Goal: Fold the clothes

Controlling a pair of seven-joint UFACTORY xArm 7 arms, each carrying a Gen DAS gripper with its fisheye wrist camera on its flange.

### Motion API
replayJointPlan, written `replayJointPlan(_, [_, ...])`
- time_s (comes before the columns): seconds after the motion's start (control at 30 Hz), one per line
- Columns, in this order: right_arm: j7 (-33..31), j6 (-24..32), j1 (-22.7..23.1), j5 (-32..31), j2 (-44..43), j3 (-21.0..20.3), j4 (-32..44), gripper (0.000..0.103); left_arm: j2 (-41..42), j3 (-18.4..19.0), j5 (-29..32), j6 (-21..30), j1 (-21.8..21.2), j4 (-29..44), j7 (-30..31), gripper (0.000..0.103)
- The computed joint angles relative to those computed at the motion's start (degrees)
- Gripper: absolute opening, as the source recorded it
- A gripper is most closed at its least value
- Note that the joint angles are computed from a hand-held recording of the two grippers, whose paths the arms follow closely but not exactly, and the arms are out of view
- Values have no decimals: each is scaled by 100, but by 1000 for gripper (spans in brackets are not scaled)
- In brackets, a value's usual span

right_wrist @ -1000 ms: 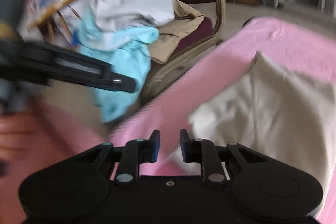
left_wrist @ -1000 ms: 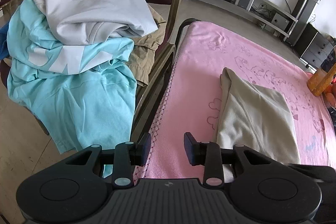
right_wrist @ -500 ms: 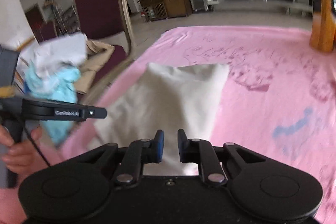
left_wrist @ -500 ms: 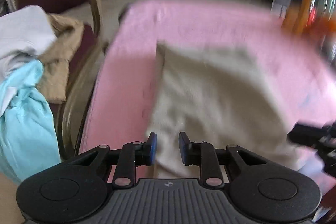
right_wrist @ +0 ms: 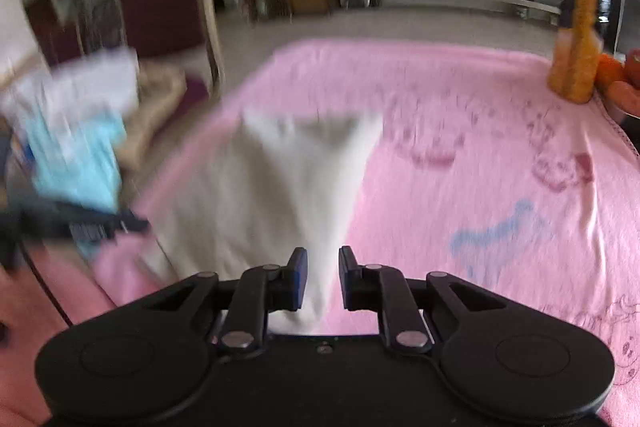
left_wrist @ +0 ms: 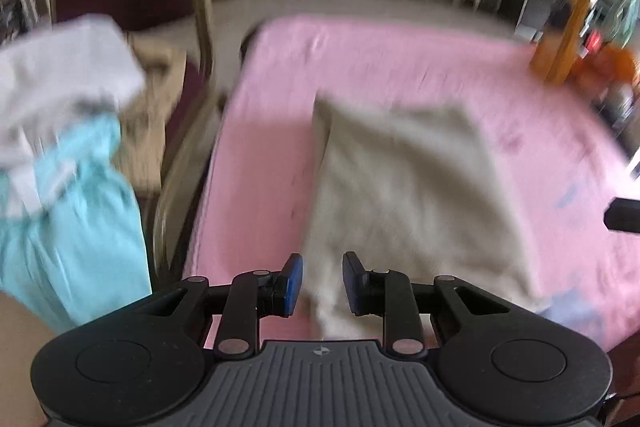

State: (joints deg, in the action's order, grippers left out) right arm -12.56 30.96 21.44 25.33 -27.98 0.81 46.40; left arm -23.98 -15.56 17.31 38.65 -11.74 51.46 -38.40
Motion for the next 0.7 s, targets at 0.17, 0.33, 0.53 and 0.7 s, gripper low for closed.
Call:
replayJointPlan(0.17, [-644,-236,223,477,269,-358,725,17,318,6,115,-794,94,443,57,27])
replayJointPlan(0.33, [-1414,-754,319,1207,1288,-530,1214,18,1694,52,348,-216,39,1391,117,23])
replayJointPlan(0.53, [-2241,-71,38,3288,2993,-544,2091,17,2524,439,643,47,-346,1750,72,14])
replayJointPlan(0.7, [-2407,1402,-655,4682,4370,-217,3099,11,2428,683,729,227,-486,1588,-190,21])
